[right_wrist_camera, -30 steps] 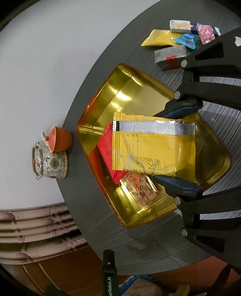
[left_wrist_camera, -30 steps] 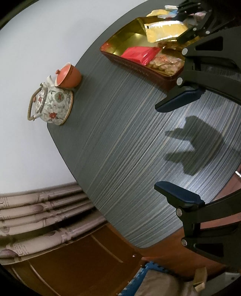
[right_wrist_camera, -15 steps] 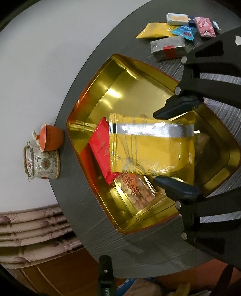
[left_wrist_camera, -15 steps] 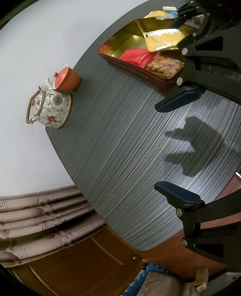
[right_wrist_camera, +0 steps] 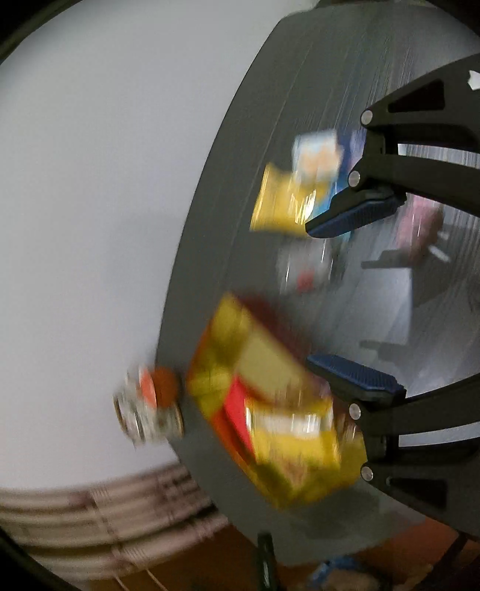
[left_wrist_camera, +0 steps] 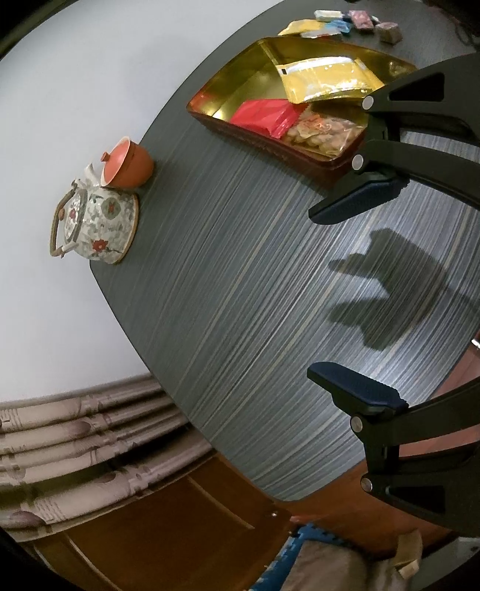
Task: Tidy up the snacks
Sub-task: 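Grasp the blue soda cracker bag with the right gripper and lift it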
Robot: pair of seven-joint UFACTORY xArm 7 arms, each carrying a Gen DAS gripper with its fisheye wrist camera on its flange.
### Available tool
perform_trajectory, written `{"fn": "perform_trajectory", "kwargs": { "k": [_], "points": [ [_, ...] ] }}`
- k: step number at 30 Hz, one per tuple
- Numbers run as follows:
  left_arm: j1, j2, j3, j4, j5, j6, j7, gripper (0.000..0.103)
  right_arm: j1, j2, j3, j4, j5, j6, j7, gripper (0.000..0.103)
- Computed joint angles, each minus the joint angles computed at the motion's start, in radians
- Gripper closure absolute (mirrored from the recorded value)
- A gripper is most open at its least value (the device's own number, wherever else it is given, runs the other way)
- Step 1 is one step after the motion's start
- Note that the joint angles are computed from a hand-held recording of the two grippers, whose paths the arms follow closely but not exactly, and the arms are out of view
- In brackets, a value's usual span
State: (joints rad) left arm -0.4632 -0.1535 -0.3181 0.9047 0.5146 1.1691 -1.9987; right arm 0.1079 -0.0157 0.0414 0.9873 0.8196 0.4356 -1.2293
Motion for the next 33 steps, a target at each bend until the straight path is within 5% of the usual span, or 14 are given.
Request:
{"fn": "perform_trajectory", "kwargs": {
  "k": [7,15,18,28,30,33],
  "points": [
    [-0.006,0.016,-0.001,0.016,0.014,0.008,0.014,0.026,-0.106,0.191,-0.022,0.164,-0.156,-0.060,0.148,0.041],
    [-0.019,0.030,-0.007,0.034,0.077,0.020,0.023,0.026,-0.181,0.311,0.049,0.235,-0.282,-0.056,0.199,0.041],
    [-0.025,0.041,-0.003,0.042,0.086,0.023,0.040,0.026,-0.223,0.323,0.103,0.239,-0.237,-0.050,0.155,0.041],
    [-0.035,0.066,0.013,0.046,0.096,0.007,0.058,0.026,-0.213,0.349,0.098,0.266,-0.260,-0.005,0.172,0.037],
    [-0.035,0.067,0.015,0.043,0.093,0.003,0.060,0.026,-0.220,0.356,0.111,0.266,-0.243,-0.038,0.164,0.039],
    [-0.036,0.076,0.017,0.047,0.094,0.009,0.066,0.026,-0.233,0.385,0.105,0.320,-0.250,0.046,0.209,0.054]
  ]
}}
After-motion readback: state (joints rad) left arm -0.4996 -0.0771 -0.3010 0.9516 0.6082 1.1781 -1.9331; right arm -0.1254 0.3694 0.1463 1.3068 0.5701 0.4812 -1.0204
